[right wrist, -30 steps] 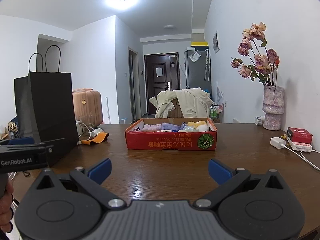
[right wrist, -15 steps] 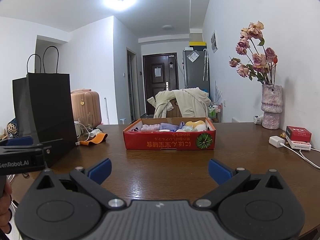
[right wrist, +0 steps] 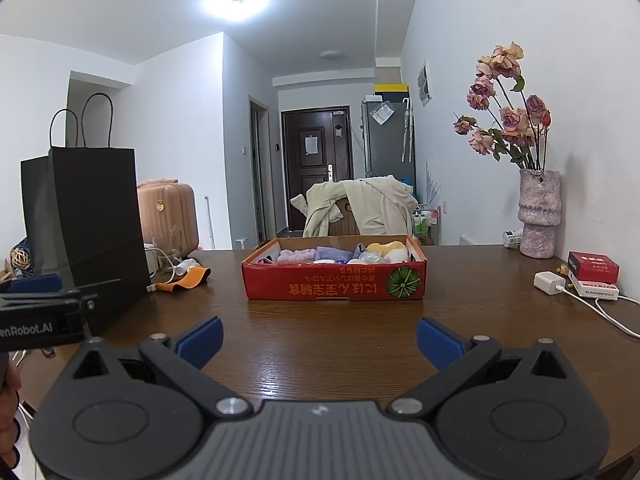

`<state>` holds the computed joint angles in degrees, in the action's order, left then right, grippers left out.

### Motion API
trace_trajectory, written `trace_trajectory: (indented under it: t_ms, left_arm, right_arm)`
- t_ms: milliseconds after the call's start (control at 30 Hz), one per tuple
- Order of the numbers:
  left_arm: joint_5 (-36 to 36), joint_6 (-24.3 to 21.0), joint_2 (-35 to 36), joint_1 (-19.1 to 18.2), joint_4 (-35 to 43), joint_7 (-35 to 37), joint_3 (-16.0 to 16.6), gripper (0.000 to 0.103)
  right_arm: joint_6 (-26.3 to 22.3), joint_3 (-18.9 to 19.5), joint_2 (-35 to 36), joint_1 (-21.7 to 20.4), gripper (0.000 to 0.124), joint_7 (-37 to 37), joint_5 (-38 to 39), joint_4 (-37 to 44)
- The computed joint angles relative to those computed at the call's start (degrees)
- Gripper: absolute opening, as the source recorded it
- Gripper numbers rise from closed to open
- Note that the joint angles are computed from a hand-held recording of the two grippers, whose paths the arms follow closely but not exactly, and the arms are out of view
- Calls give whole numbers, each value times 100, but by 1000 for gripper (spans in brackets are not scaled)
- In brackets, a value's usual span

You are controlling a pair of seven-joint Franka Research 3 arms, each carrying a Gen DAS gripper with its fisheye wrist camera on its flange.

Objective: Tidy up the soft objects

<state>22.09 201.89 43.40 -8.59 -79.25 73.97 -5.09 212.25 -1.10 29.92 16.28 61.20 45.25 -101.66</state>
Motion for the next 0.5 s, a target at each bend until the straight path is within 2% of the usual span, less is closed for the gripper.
trace_trajectory:
  t_ms: [500]
  left_arm:
    - [-73,175,16,-51,-35,128,74,103]
  right_arm:
    - [16,-37,34,56,103,-112,156,83]
